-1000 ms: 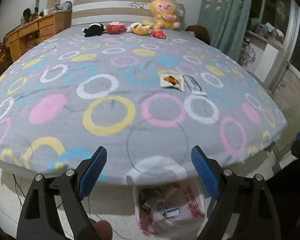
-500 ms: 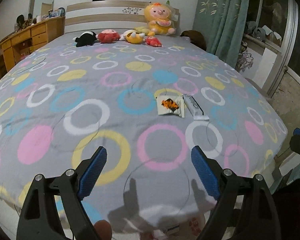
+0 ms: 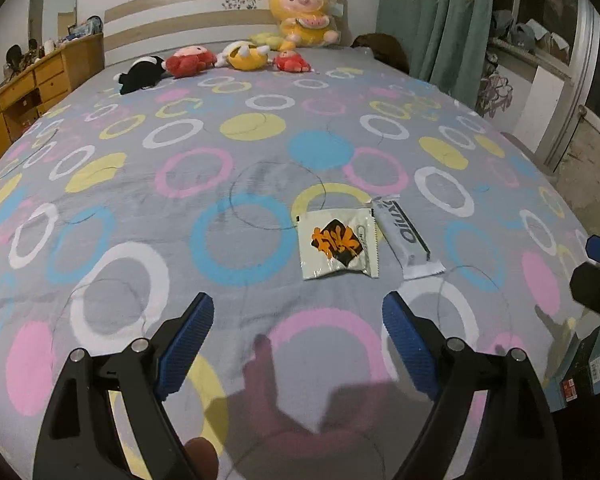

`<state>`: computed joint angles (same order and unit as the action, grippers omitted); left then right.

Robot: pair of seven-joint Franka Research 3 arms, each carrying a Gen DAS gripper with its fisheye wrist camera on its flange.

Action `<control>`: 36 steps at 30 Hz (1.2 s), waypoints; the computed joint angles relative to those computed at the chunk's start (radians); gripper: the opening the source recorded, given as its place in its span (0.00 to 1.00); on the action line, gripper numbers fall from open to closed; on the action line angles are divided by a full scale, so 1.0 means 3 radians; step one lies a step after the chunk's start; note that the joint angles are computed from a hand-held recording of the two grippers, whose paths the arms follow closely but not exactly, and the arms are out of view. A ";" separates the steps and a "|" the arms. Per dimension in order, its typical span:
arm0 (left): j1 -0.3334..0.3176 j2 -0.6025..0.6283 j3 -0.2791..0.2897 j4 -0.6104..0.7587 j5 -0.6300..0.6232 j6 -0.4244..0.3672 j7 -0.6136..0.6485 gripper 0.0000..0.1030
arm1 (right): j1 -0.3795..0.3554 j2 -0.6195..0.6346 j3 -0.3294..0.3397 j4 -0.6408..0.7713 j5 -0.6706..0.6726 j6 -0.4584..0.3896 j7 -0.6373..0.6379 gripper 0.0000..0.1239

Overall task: Collect trash
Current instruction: 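Grasp the orange-print wrapper with the left tool while the right tool grasps the silver bar wrapper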

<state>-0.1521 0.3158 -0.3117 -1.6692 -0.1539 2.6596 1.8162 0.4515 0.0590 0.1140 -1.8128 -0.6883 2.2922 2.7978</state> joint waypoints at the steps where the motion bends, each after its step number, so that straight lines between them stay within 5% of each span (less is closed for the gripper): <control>1: -0.0025 0.0055 0.0015 0.0069 0.0037 -0.0026 -0.0037 0.81 | -0.0012 0.0033 -0.0009 0.0018 0.0016 0.0021 -0.0026 0.78; 16: -0.0173 0.0669 -0.0030 0.0789 0.0427 -0.0367 0.0149 0.81 | -0.0152 0.0564 -0.0301 0.0366 0.0663 0.0349 -0.0761 0.78; 26: -0.0281 0.1074 0.0012 0.1439 0.0418 -0.0804 0.0077 0.81 | -0.0106 0.0904 -0.0451 0.0732 0.0878 0.0191 -0.1004 0.78; 36: -0.0323 0.1112 0.0033 0.1493 0.0422 -0.0873 0.0096 0.81 | -0.0094 0.1202 -0.0541 0.1098 0.1122 0.0004 -0.1241 0.78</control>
